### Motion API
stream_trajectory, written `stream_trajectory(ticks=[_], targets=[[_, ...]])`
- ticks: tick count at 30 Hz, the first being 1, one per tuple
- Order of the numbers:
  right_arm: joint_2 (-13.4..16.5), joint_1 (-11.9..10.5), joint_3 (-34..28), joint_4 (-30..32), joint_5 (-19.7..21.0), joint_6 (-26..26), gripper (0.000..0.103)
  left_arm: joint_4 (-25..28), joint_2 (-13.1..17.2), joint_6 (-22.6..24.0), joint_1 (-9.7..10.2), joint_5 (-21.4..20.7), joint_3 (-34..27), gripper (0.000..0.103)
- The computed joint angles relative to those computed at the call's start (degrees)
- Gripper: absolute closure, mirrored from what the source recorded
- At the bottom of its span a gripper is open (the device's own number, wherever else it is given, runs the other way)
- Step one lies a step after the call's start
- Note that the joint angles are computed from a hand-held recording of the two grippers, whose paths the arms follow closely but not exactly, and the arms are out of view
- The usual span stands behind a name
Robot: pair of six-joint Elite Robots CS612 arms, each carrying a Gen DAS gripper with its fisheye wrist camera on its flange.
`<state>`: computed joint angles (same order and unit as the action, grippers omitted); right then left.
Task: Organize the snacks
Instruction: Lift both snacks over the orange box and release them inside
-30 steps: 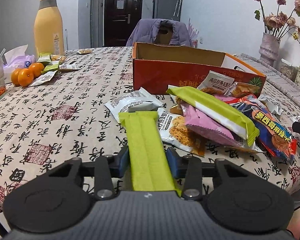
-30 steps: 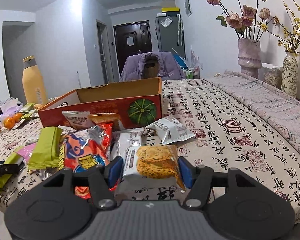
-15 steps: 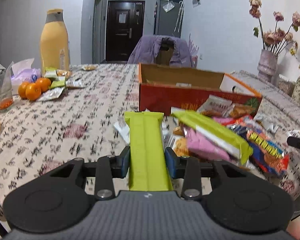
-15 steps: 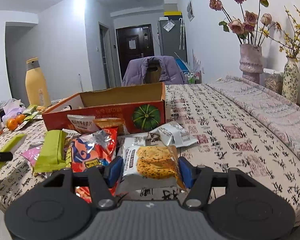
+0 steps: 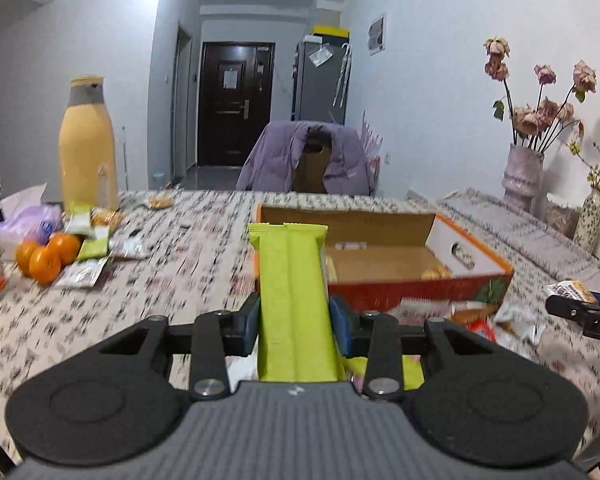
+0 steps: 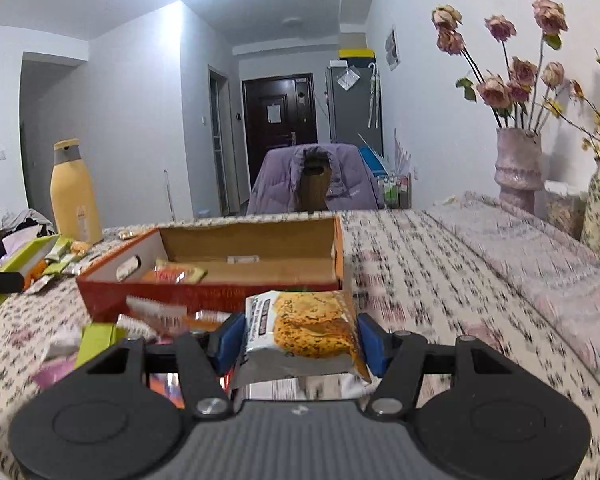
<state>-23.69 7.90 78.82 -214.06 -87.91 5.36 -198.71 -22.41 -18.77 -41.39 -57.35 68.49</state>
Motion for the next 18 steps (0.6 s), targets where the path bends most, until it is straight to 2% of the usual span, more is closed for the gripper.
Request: stream_trajectory(ticks=[11,18], targets=[[3.3,0.0,-12.3,7.0,1.0,-2.0,0.043,5.3,4.7,4.4,1.79,-1.6,-13.5,0.066],[6.9,0.2,-22.1,15.4,2.5,-2.3,0.043,13.1,9.4,3.9,3.03,-3.2,-24.9,0.066]])
